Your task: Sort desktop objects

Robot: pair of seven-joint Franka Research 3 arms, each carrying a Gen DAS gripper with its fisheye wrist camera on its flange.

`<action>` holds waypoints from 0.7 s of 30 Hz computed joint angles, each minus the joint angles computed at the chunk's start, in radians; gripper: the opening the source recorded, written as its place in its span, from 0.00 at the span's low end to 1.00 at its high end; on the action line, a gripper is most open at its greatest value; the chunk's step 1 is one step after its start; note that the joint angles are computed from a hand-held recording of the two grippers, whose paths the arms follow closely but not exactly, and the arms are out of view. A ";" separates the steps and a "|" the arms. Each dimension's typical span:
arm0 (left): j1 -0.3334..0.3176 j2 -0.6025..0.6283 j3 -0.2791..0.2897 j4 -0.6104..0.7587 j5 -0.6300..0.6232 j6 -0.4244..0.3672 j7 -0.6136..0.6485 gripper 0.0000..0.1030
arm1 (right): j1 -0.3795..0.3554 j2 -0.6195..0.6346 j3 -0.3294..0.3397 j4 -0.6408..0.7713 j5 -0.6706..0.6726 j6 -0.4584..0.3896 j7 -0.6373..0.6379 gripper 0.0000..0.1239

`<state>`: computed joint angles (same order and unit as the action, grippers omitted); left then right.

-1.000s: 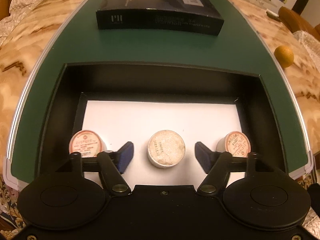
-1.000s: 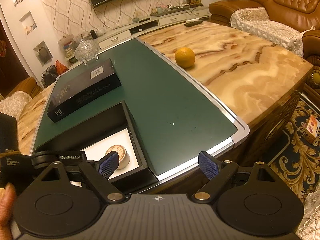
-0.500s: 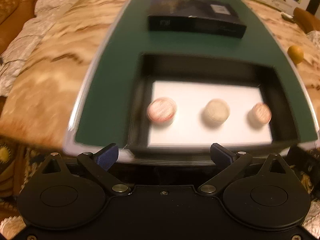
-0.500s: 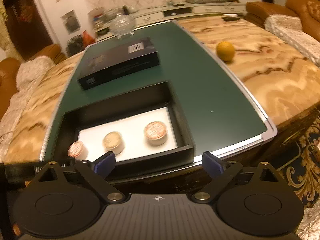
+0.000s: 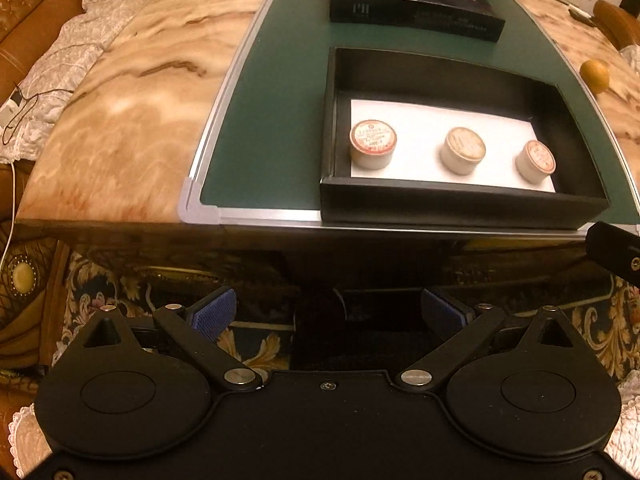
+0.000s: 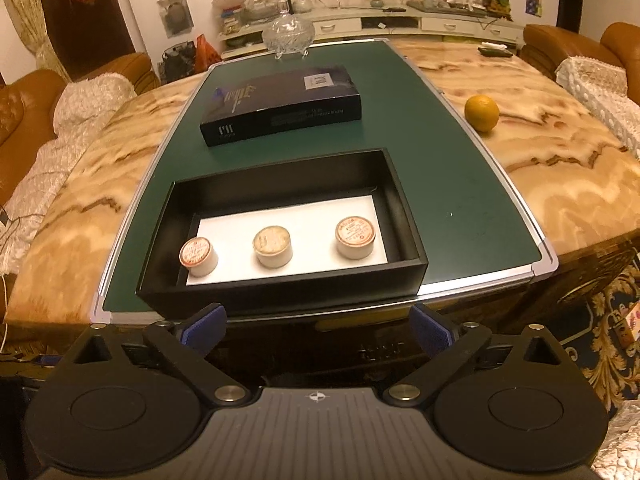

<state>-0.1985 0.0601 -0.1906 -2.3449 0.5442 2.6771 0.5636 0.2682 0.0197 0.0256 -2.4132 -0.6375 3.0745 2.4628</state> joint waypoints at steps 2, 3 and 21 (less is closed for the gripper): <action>-0.001 -0.007 0.000 -0.006 0.000 0.004 -0.004 0.98 | 0.001 -0.006 0.001 -0.003 -0.012 -0.008 0.006 0.81; -0.001 -0.008 -0.001 -0.008 0.000 0.006 -0.006 0.98 | -0.001 -0.010 0.003 -0.007 -0.015 -0.010 0.007 0.81; -0.011 0.018 -0.004 0.011 -0.022 -0.007 0.017 0.98 | -0.019 -0.001 0.016 -0.016 0.020 -0.021 -0.033 0.81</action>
